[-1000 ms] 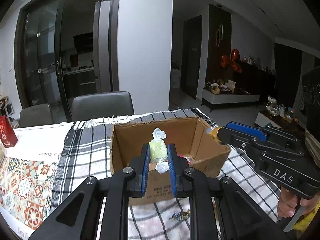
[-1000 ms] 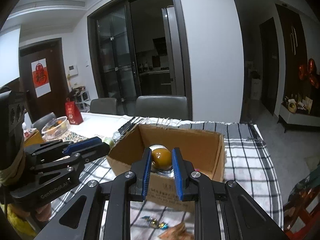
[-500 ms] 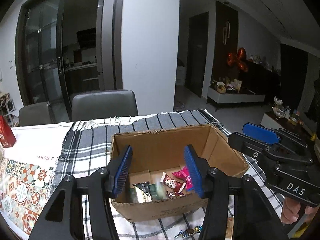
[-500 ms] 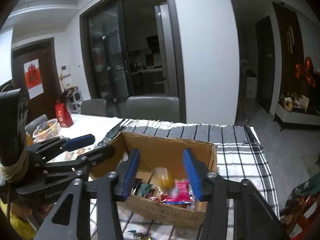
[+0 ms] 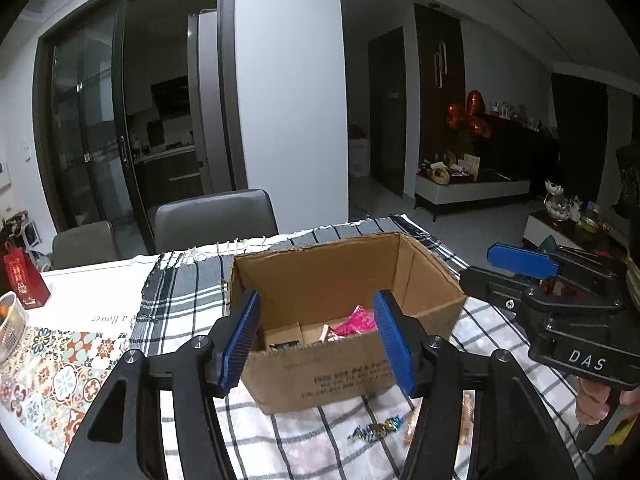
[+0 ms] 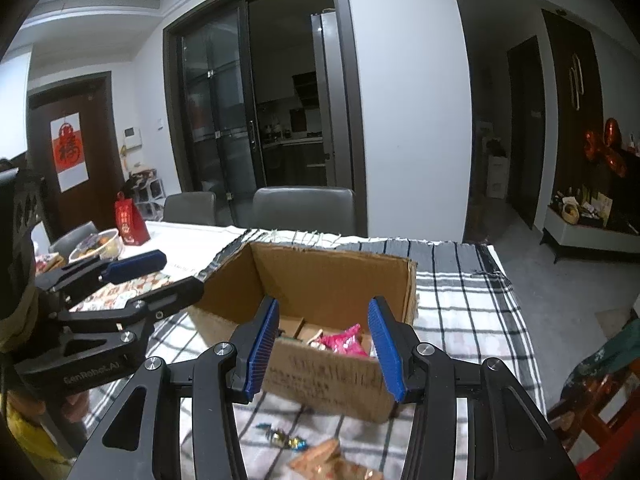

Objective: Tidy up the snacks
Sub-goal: 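Move both open grippers back down to the last snacks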

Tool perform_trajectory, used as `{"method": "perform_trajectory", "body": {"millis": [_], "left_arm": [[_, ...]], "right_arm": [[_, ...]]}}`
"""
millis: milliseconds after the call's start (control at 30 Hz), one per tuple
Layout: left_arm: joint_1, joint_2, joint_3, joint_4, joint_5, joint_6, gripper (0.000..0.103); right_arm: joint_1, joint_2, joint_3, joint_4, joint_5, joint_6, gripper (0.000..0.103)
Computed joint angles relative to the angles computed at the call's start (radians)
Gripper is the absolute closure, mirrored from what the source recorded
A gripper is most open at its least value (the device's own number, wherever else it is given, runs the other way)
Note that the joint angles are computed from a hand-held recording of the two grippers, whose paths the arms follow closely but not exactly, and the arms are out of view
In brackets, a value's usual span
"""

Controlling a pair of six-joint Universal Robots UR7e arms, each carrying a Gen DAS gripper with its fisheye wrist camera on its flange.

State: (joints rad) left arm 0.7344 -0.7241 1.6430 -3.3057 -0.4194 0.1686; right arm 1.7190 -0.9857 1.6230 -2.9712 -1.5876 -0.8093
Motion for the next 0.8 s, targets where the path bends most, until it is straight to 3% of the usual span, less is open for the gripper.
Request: {"method": "perform_trajectory", "body": {"millis": [400,800], "left_arm": [[-0.055,-0.018,0.101,0.031,0.035,-0.056,0.042],[-0.047,-0.037,0.173,0.209,-0.015,-0.243,0.042]], "right_arm": [[-0.02,-0.088,0.111,0.044,-0.035,-0.07,0.055],[-0.051,-0.105,0.149,0.136,-0.111,-0.122,0.055]]}}
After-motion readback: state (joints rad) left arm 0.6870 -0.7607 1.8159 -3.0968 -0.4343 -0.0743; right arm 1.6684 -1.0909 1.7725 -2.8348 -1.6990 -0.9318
